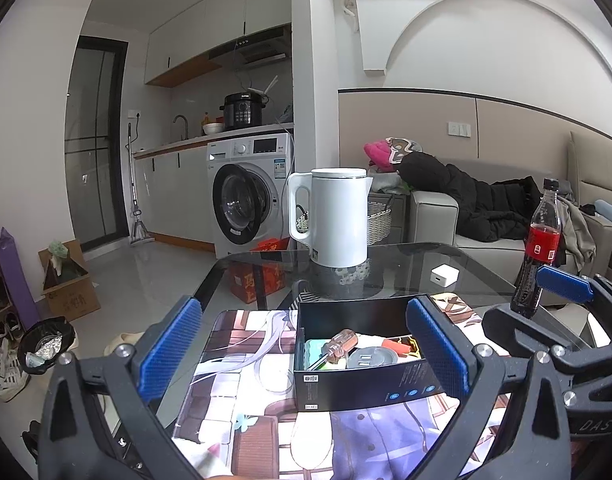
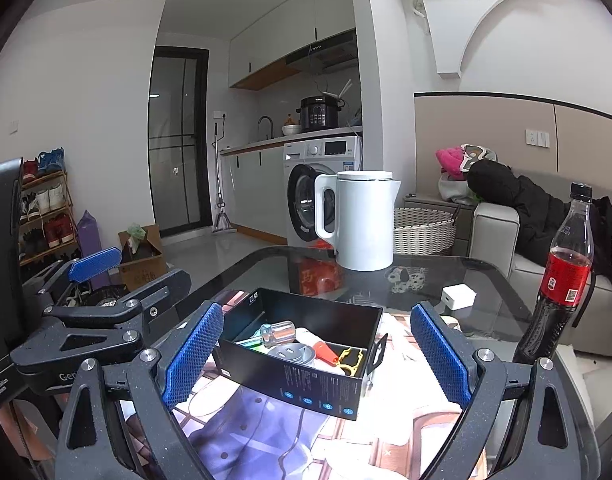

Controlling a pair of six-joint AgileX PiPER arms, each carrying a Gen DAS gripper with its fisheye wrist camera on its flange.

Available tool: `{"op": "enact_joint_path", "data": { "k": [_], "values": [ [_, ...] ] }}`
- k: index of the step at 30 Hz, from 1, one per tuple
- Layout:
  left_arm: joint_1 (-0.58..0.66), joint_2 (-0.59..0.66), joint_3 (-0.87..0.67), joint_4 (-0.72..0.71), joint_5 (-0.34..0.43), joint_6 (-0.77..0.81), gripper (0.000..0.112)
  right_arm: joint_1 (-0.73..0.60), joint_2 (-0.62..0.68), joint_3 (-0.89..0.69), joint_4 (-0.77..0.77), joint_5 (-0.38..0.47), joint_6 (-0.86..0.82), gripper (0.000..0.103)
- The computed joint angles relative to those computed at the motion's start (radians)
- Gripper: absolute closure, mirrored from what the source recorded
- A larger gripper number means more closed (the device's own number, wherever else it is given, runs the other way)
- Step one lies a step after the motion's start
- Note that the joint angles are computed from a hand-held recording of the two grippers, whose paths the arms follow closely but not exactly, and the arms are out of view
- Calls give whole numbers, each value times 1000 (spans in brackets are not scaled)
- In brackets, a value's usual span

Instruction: Organize rigid objects

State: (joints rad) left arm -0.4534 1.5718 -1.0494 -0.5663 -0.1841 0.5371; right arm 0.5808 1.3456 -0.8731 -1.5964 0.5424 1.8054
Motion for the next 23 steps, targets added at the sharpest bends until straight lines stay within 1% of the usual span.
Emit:
{"op": "enact_joint_path", "data": {
  "k": [8,13,15,17,21,23],
  "values": [
    [-1,0,-2,-10,-3,11,9,0,3,0,-5,0,5,7],
    [3,0,-3,13,7,-15,9,2,5,-1,-6,-2,6,7],
    [0,2,-6,-25,7,22,9,2,8,-3,-3,-3,5,7],
    [-4,5,-10,-97,3,91,9,8,6,1,-6,7,11,7],
    [-2,9,-18,-149,10,136,9,16,8,2,-6,15,13,7],
    [-8,12,-22,-204,8,189,9,17,8,0,-3,15,10,7]
  ]
}}
